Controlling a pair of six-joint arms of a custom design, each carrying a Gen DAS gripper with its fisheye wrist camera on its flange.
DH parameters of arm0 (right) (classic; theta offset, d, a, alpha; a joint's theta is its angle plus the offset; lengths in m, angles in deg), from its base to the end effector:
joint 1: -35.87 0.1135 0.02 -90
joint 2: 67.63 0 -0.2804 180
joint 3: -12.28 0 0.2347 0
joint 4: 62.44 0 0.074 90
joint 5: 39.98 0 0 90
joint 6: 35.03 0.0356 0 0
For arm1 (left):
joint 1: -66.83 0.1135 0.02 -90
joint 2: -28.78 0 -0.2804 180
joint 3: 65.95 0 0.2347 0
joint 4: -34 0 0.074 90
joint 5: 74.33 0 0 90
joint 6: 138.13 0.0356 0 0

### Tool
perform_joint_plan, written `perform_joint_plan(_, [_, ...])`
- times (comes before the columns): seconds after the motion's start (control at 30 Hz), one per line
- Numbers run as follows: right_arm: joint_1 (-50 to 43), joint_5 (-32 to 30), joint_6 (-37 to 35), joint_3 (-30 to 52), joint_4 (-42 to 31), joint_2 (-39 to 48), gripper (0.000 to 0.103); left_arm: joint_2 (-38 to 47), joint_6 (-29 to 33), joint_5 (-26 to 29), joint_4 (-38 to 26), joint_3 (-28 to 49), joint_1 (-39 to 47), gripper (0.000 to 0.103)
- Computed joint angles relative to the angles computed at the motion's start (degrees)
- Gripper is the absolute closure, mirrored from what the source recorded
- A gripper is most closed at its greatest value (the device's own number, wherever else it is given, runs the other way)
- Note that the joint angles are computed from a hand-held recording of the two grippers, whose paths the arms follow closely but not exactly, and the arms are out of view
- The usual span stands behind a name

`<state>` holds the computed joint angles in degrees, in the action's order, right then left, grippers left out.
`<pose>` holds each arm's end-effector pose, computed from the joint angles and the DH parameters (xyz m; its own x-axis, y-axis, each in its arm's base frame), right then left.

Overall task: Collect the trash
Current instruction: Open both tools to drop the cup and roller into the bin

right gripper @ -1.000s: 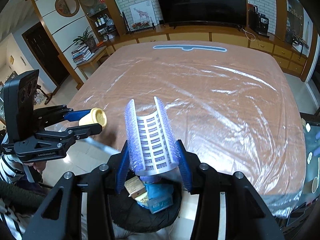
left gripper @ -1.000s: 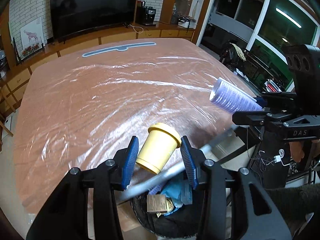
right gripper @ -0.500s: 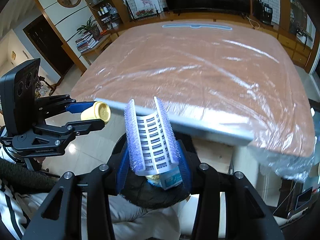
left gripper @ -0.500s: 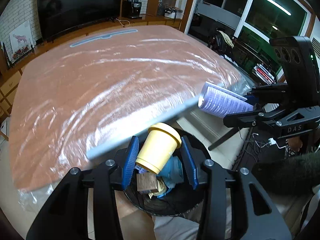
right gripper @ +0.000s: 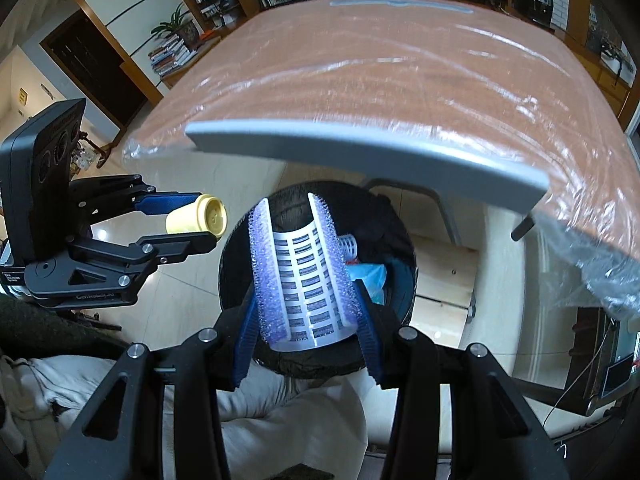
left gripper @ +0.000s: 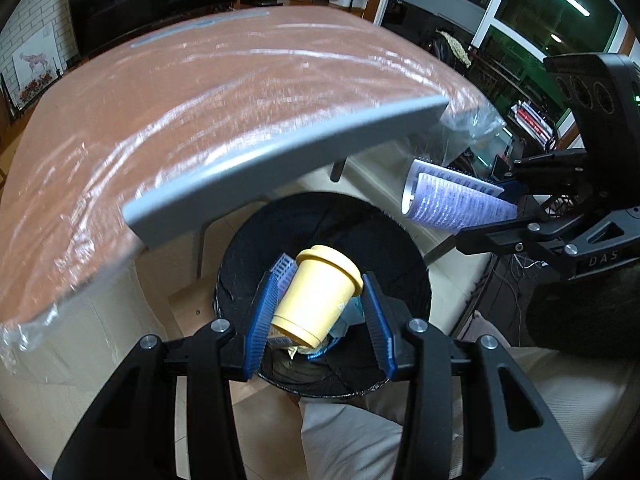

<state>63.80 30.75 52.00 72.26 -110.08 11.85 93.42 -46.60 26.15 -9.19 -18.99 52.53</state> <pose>0.1993 0.1190 0.2117 -0.7843 -0.4711 -0.4037 -0.5969 0.7506 0.2836 0.1695 -0.0499 0.2004 -0.8374 0.2405 -0.4909 0.3512 0.9249 -0.1458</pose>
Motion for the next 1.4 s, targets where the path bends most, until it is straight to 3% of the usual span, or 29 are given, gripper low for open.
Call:
perform_joint_plan(0.4, [2.85,3.43,3.54,-3.09,5.5,4.1,0.059,5.35,-3.84,-2.48,6.37,-4.77,-0.94,0.058])
perform_joint_plan(0.9, [5.58,5.83,11.64,-4.08,14.44,10.98,0.059,11.75,-14.13,-4.52,13.89,-6.43,-2.98,0.058])
perform_joint_plan(1.4, [5.51,5.81,12.83,-3.74,16.56,15.32,0.058,18.75,-15.76,-6.62,18.39,-6.23,-4.7,0.058])
